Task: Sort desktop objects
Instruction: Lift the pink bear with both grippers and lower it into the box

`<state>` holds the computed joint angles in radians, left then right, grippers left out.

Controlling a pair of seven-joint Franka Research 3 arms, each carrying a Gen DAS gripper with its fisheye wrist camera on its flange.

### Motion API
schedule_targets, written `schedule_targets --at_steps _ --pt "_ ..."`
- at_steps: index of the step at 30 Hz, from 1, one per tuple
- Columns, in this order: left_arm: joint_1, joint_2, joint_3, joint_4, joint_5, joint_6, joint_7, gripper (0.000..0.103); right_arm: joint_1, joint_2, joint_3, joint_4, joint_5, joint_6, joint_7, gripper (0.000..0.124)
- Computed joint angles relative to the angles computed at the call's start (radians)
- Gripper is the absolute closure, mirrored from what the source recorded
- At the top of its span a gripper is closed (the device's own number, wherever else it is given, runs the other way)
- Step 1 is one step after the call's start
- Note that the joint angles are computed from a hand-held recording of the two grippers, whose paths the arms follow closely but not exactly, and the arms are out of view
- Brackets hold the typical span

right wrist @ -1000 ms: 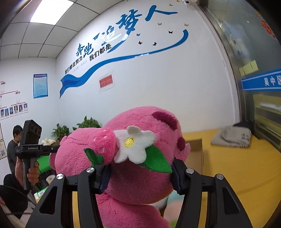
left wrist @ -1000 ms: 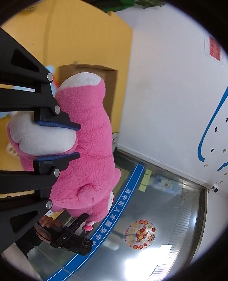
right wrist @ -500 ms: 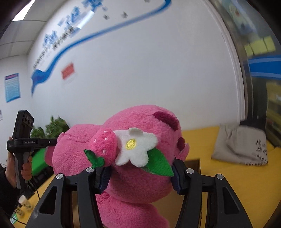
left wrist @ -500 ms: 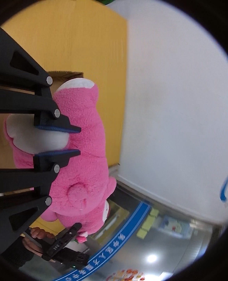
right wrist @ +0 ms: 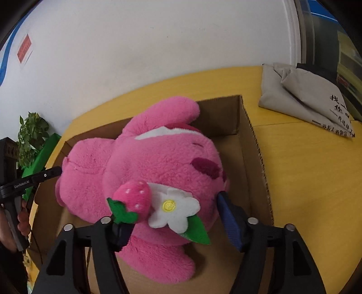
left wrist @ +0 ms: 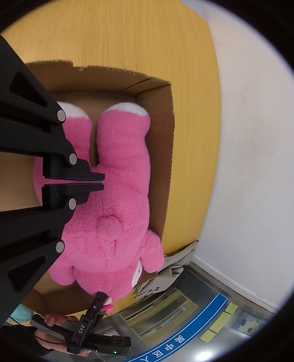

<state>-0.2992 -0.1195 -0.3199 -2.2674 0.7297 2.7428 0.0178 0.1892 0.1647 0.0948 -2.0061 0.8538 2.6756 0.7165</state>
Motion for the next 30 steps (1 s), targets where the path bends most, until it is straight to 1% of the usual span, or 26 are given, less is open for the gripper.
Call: schedule_targets --at_steps 2,4,5,6,7,8,9,10,12,15,17,19,20,21,22,23,24,25,26,27,30 --pt "-0.007 0.02 0.004 0.021 -0.027 -0.021 0.051 0.097 -0.001 -0.004 0.008 0.012 0.021 -0.007 -0.037 0.026" --pt "-0.018 0.061 0.007 0.061 -0.062 -0.055 0.119 0.095 0.011 0.018 0.011 0.057 -0.015 -0.03 -0.042 0.025" --pt "-0.024 0.084 0.013 0.081 -0.096 -0.077 0.167 0.095 0.023 0.029 0.014 0.069 -0.042 -0.01 -0.04 0.025" --pt "-0.029 0.104 0.016 0.099 -0.117 -0.092 0.194 0.094 0.043 0.045 0.011 0.079 -0.1 0.019 -0.017 0.025" --pt "-0.034 0.125 0.019 0.117 -0.131 -0.104 0.213 0.094 0.064 0.063 0.003 0.091 -0.174 0.045 0.019 0.028" --pt "-0.038 0.142 0.024 0.131 -0.147 -0.111 0.232 0.094 0.095 0.089 -0.024 0.115 -0.297 0.028 0.118 0.033" --pt "-0.042 0.158 0.028 0.143 -0.163 -0.117 0.251 0.094 0.126 0.119 -0.059 0.145 -0.406 -0.015 0.23 0.032" --pt "-0.044 0.174 0.033 0.156 -0.18 -0.122 0.269 0.094 0.122 0.134 -0.059 0.163 -0.446 -0.041 0.286 0.03" --pt "-0.051 0.193 0.036 0.173 -0.214 -0.151 0.333 0.092 0.09 0.148 -0.035 0.186 -0.428 -0.086 0.31 0.029" --pt "-0.058 0.191 0.044 0.173 -0.236 -0.161 0.348 0.091 0.049 0.143 -0.003 0.212 -0.377 -0.128 0.287 0.029" --pt "-0.063 0.193 0.046 0.176 -0.23 -0.168 0.345 0.09 0.021 0.122 0.041 0.205 -0.272 -0.068 0.191 0.033" --pt "-0.068 0.201 0.049 0.185 -0.217 -0.177 0.337 0.09 0.013 0.137 0.067 0.247 -0.194 -0.065 0.135 0.033" --pt "-0.07 0.203 0.05 0.188 -0.212 -0.181 0.333 0.09 0.032 0.162 0.058 0.281 -0.216 -0.062 0.156 0.034" --pt "-0.071 0.2 0.05 0.184 -0.212 -0.18 0.33 0.09 0.059 0.193 0.042 0.322 -0.264 -0.057 0.196 0.035" --pt "-0.072 0.196 0.05 0.179 -0.213 -0.177 0.328 0.09 0.102 0.237 0.008 0.373 -0.355 -0.05 0.273 0.037" --pt "-0.071 0.192 0.051 0.17 -0.212 -0.166 0.323 0.09 0.148 0.281 -0.037 0.424 -0.459 -0.067 0.371 0.04" --pt "-0.07 0.188 0.052 0.16 -0.21 -0.153 0.317 0.09 0.188 0.323 -0.079 0.477 -0.555 -0.101 0.465 0.048" --pt "-0.068 0.183 0.053 0.151 -0.208 -0.14 0.311 0.09 0.227 0.37 -0.123 0.537 -0.651 -0.154 0.557 0.051" --pt "-0.067 0.18 0.054 0.143 -0.204 -0.126 0.305 0.09 0.246 0.411 -0.146 0.59 -0.71 -0.211 0.618 0.053" --pt "-0.065 0.18 0.055 0.137 -0.199 -0.111 0.296 0.09 0.244 0.433 -0.147 0.616 -0.73 -0.24 0.652 0.054" --pt "-0.06 0.173 0.056 0.12 -0.201 -0.078 0.282 0.09 0.207 0.45 -0.129 0.638 -0.752 -0.279 0.712 0.054"
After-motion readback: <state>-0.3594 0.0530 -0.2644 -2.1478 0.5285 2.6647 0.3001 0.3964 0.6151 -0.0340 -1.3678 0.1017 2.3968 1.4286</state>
